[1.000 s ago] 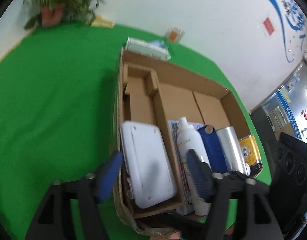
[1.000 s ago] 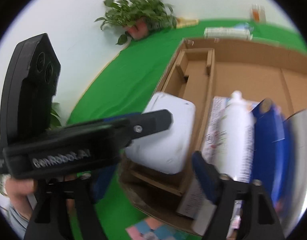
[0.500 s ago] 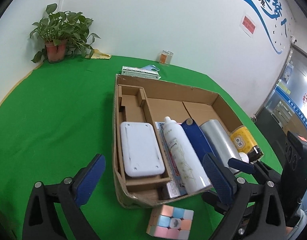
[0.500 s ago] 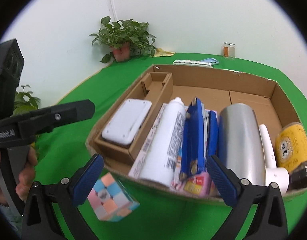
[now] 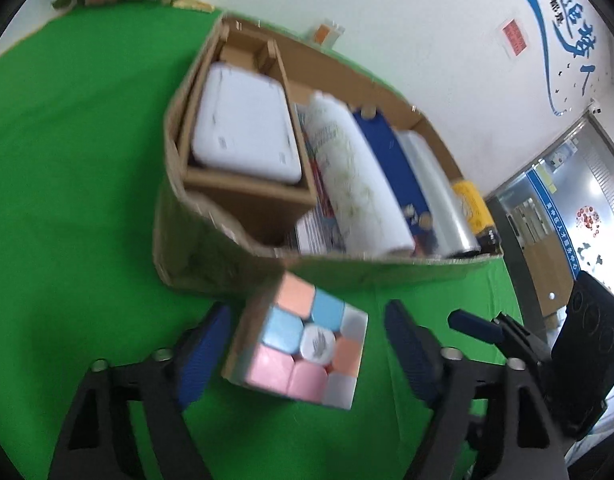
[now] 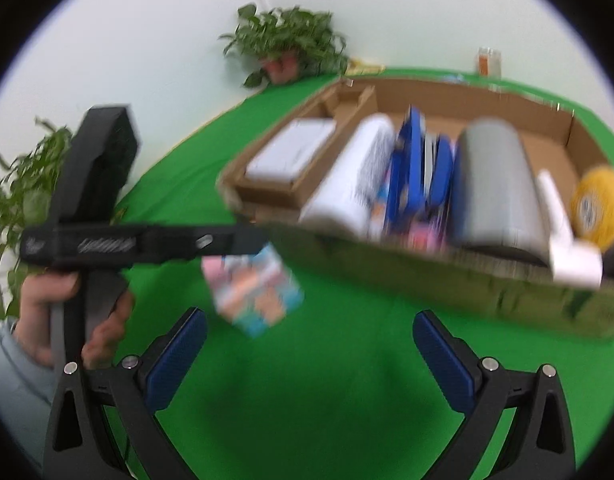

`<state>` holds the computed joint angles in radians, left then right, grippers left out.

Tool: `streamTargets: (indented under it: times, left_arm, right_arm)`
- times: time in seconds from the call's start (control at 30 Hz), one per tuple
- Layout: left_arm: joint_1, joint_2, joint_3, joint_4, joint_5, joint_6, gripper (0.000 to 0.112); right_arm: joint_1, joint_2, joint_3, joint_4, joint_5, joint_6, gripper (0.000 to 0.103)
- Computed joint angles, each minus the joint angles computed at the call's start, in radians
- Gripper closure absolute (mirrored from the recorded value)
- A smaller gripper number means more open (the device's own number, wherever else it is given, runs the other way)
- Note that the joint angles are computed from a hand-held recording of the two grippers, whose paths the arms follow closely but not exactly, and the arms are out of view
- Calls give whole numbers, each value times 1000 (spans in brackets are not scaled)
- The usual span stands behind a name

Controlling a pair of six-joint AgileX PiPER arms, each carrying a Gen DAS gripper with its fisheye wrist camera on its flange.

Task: Organize rigid objects
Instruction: 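Move both tools to the pastel Rubik's cube and grasp it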

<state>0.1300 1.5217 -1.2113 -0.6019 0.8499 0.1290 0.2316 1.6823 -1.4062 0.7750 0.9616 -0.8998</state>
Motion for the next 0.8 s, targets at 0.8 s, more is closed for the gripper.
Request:
streamTargets:
  times: [0.8]
  left_arm:
    - [-477, 23, 124, -174, -263, -252, 45]
  right_arm:
    - [-342, -94, 204, -10, 133, -384, 27]
